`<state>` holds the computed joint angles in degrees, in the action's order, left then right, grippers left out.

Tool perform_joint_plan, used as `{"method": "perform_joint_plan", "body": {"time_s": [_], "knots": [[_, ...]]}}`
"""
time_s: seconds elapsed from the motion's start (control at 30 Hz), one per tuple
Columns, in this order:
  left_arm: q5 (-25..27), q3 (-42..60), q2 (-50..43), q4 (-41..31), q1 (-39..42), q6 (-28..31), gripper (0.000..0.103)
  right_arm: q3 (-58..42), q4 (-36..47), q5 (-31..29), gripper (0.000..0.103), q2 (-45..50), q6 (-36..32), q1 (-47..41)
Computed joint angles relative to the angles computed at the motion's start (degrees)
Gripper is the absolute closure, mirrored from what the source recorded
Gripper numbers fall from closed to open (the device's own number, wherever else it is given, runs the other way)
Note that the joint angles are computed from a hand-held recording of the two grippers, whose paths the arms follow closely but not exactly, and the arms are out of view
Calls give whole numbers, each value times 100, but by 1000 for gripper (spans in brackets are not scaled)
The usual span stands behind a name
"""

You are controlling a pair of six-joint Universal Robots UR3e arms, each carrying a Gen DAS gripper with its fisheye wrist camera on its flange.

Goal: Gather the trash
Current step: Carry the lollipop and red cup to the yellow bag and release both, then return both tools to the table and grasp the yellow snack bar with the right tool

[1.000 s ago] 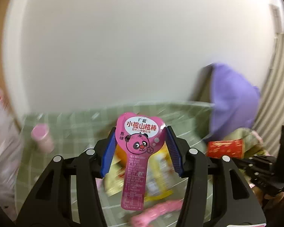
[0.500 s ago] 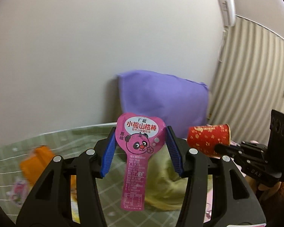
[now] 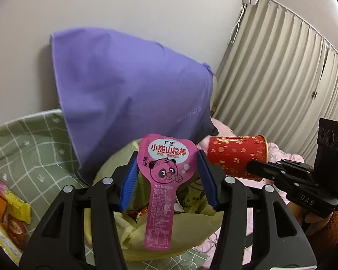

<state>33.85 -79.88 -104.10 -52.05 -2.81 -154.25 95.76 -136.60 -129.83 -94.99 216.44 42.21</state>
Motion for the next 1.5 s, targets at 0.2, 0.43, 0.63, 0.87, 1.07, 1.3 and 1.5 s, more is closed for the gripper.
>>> {"method": "perform_joint_plan", "body": {"time_s": [0.2,0.43,0.63,0.87,1.07,1.3,1.5], "knots": [[284,282,-441,-42,-199,-31,54,131,-355,503,98,135,-415,-378],[641,371,-725,-111,-296,40,54,251,-502,994,98,153,-547,-764],[624,677,-911,-869,-234,406,47,251,-418,1088,96,150,-405,-845],[332,380,-517,-1105,205,786,33,103,-283,850,68,413,51,-747],[377,-303,12,-753,850,771,33,-465,-132,588,68,969,174,-519],[746,-1219,409,38,1809,749,33,-1542,-73,473,68,1928,104,-213],[986,-1612,445,314,2747,1170,33,-2458,-338,761,68,2880,-48,-81]]}}
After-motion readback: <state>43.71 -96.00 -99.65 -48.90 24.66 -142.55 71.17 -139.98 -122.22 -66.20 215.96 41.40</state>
